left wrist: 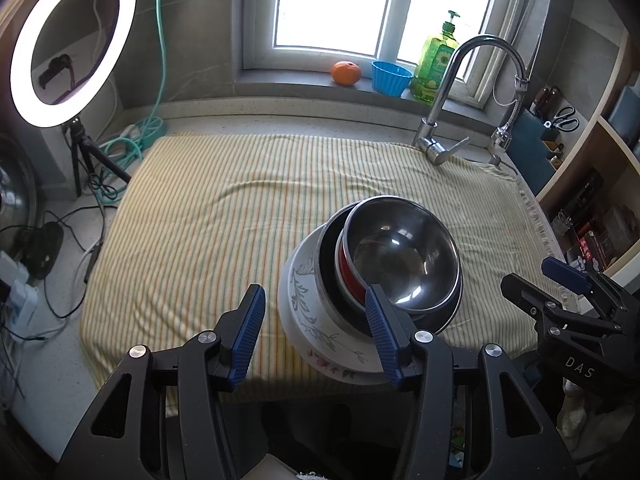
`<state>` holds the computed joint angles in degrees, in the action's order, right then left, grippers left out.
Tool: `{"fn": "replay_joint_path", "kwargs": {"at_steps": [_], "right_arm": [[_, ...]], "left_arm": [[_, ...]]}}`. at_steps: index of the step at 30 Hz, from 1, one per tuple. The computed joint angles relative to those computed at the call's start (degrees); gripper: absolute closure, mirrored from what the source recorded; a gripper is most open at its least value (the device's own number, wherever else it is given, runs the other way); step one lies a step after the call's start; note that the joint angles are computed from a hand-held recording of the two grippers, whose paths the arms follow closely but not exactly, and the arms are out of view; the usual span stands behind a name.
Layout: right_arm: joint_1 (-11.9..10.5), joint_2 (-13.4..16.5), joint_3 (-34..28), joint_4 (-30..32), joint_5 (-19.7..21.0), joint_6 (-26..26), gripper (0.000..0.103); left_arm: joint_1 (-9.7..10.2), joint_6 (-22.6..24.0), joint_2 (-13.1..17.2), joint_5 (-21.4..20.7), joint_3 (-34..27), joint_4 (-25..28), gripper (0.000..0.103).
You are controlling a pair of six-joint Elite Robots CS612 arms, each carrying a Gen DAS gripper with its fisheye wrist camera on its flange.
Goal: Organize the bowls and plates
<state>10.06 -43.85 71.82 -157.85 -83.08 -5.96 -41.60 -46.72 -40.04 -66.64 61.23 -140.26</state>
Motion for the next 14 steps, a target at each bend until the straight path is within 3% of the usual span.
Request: {"fn": "replay_joint_path", "kwargs": {"at_steps": [14], "right_arm": [[-0.11, 0.18, -0.40, 0.68, 0.23, -0.08, 0.033]], "left_arm": [[0.00, 0.50, 0.19, 0.34, -0.33, 0.49, 0.052]]}}
